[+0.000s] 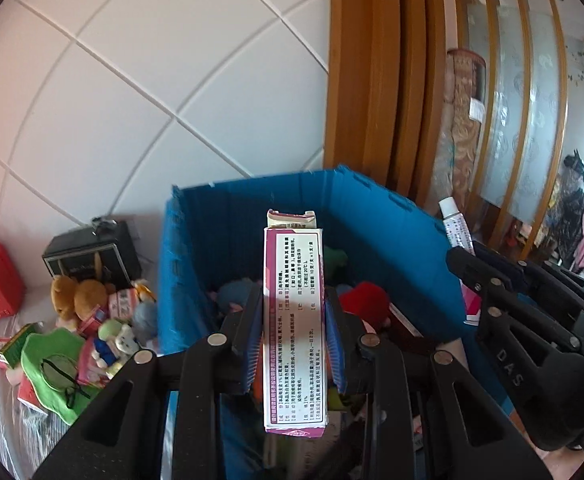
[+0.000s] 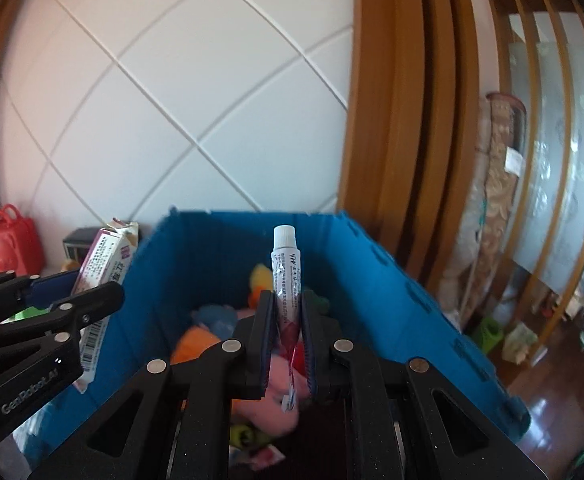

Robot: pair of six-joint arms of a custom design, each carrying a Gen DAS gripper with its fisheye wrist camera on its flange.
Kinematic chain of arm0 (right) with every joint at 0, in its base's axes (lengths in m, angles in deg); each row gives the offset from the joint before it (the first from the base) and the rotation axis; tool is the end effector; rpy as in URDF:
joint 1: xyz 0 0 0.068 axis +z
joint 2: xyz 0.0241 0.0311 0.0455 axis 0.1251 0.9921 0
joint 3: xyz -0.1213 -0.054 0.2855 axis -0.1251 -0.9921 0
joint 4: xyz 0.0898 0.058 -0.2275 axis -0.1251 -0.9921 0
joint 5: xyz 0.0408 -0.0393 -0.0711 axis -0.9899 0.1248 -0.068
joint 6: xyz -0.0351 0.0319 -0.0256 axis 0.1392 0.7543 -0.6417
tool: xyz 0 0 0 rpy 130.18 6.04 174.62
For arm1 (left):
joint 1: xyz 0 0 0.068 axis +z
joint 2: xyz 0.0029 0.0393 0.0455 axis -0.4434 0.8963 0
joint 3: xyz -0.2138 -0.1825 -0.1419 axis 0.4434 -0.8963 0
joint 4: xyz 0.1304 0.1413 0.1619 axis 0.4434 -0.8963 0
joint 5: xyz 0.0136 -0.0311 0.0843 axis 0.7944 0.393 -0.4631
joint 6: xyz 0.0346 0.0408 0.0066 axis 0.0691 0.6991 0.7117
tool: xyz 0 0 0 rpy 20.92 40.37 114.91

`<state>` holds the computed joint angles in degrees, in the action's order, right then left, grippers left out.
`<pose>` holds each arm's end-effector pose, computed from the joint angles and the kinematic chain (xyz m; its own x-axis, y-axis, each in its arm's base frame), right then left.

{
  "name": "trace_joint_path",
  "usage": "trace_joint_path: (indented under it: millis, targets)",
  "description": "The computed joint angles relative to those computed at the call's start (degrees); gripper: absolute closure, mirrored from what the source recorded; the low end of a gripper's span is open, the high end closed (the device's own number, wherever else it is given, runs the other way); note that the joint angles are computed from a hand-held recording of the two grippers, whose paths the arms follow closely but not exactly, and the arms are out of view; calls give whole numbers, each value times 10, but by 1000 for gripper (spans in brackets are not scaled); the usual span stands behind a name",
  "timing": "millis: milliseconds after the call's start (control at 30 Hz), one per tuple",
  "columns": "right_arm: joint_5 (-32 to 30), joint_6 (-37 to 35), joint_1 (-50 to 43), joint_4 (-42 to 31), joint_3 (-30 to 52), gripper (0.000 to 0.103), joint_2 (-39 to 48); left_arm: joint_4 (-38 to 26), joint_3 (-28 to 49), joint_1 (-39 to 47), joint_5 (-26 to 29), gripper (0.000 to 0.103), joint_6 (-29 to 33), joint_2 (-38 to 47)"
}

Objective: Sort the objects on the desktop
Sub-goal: 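Lift the medicine box and ointment tube and carry both over the crate, then open both tools to drop the box and tube into the crate, then move both tools back over the bed toward the remaining items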

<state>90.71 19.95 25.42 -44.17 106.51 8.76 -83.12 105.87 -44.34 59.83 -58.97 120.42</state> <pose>0.2455 0.0564 0.4704 -0.4036 0.1023 -0.9092 0.4234 0.9018 -0.0865 0.3164 -0.1176 0.4704 -0.4073 0.3428 -0.8465 0.6960 0.7166 -0.0446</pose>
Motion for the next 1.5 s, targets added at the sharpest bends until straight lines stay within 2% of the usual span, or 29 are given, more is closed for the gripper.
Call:
trace_joint_path:
  millis: [167, 367, 467, 533, 633, 667, 700, 733, 767, 800, 900, 1167, 1200, 1300, 1500]
  targets:
    - [-83, -7, -73, -9, -64, 90, -29, 3, -26, -54, -44, 75, -13, -10]
    - [-109, -12, -112, -4, -117, 90, -64, 3, -45, -84, -72, 75, -13, -14]
    - [-120, -15, -126, -2, -130, 89, -75, 10, -55, -91, -80, 63, -14, -21]
    - [-115, -17, -126, -4, -134, 89, -81, 23, -68, -91, -80, 51, -18, -30]
    - [-111, -26, -129, 0, -136, 86, -89, 36, -83, -84, -72, 41, -22, -41]
    - [-105, -27, -125, 1, -137, 78, -92, 37, -85, -82, -72, 40, -22, -43]
    - [-103, -30, -125, 2, -135, 58, -93, 38, -87, -80, -69, 40, -22, -45]
    - [-98, -30, -123, 2, -135, 44, -95, 39, -91, -77, -66, 40, -22, -48]
    - [-88, -31, -117, 4, -137, 18, -99, 42, -95, -74, -65, 40, -22, -52]
    - [-81, -35, -117, 7, -137, 6, -102, 44, -97, -72, -63, 40, -22, -55]
    - [-45, -33, -93, 5, -136, 0, -109, 53, -108, -60, -53, 40, -21, -67]
    - [63, -3, 6, -32, -120, 0, -116, 94, -149, 8, 14, 39, -36, -118]
    - [70, 3, 16, -36, -118, 0, -117, 100, -154, 18, 21, 37, -38, -124]
    - [89, 27, 50, -52, -111, 0, -116, 132, -179, 51, 37, 24, -50, -147]
    - [135, 79, 138, -74, -85, 0, -97, 182, -213, 139, 92, 23, -60, -176]
